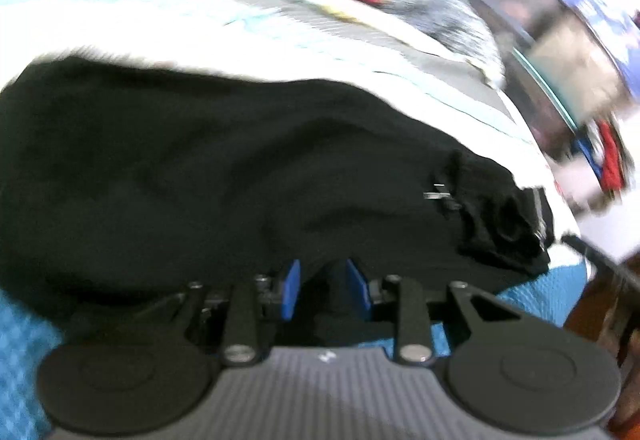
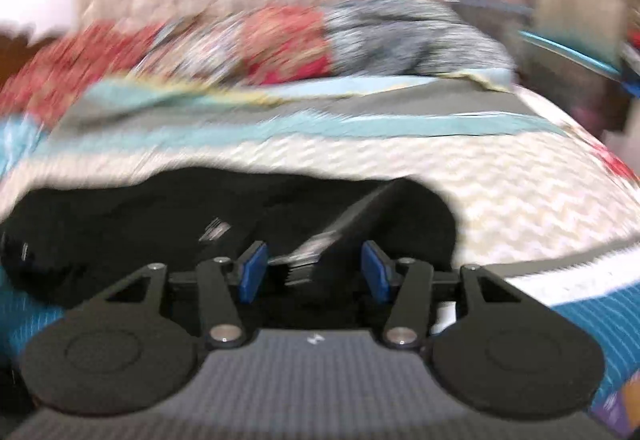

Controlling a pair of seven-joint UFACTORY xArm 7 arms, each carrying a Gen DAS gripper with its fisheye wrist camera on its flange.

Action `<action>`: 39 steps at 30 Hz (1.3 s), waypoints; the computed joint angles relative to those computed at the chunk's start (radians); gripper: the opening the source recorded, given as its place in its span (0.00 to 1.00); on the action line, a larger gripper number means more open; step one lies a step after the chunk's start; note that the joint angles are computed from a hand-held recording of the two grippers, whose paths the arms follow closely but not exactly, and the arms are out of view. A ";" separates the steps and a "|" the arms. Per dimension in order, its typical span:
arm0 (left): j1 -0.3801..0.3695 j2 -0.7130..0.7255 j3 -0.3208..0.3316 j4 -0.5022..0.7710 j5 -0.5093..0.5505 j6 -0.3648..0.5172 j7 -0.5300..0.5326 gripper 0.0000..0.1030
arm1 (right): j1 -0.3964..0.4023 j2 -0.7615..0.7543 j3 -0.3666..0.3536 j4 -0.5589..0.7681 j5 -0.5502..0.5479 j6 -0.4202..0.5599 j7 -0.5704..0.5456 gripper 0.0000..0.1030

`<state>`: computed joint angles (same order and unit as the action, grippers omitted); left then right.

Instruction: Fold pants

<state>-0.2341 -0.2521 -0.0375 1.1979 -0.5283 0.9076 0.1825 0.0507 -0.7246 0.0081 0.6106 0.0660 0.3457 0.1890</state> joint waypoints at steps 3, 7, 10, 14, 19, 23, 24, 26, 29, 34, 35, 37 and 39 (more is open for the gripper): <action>-0.053 0.050 -0.050 0.077 0.026 -0.041 0.094 0.42 | -0.066 0.001 -0.029 -0.024 0.035 -0.049 0.082 0.53; -0.139 0.112 -0.128 0.152 0.075 -0.118 0.230 0.56 | -0.115 0.033 -0.045 -0.044 0.028 -0.056 0.125 0.52; -0.202 0.186 -0.183 0.220 0.133 -0.149 0.309 0.58 | -0.015 0.045 -0.166 -0.069 0.128 -0.088 0.094 0.52; -0.273 0.347 -0.233 0.367 0.304 -0.136 0.236 0.54 | 0.199 0.071 -0.387 -0.061 0.326 -0.151 -0.025 0.52; -0.290 0.504 -0.216 0.564 0.335 0.002 0.084 0.13 | 0.458 0.195 -0.662 0.125 0.474 0.001 -0.265 0.05; -0.240 0.510 -0.212 0.601 0.216 0.033 0.046 0.13 | 0.566 0.345 -0.723 0.294 0.558 0.013 -0.440 0.05; -0.228 0.515 -0.209 0.612 0.188 0.041 0.022 0.13 | 0.609 0.381 -0.757 0.339 0.611 0.012 -0.500 0.05; -0.210 0.549 -0.201 0.659 0.141 0.068 -0.062 0.13 | 0.693 0.464 -0.825 0.425 0.724 0.034 -0.625 0.06; -0.177 0.611 -0.181 0.742 0.097 0.113 -0.226 0.13 | 0.645 0.565 -0.762 0.483 0.645 0.056 -0.538 0.16; -0.146 0.682 -0.167 0.833 0.122 0.151 -0.344 0.16 | 0.474 0.351 -0.560 0.253 0.575 -0.125 -0.425 0.48; -0.146 0.693 -0.170 0.856 0.140 0.175 -0.332 0.17 | 0.431 0.303 -0.526 0.203 0.576 -0.136 -0.411 0.48; -0.150 0.696 -0.174 0.882 0.179 0.204 -0.285 0.26 | 0.398 0.212 -0.492 0.122 0.618 -0.156 -0.421 0.51; -0.164 0.709 -0.173 0.930 0.218 0.220 -0.251 0.38 | 0.365 0.126 -0.455 0.040 0.646 -0.180 -0.433 0.57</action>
<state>-0.3977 0.4567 -0.2103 2.1279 -0.3106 1.1278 -0.0690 0.4158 -0.5986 -0.4466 0.6507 0.7119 0.1656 -0.2442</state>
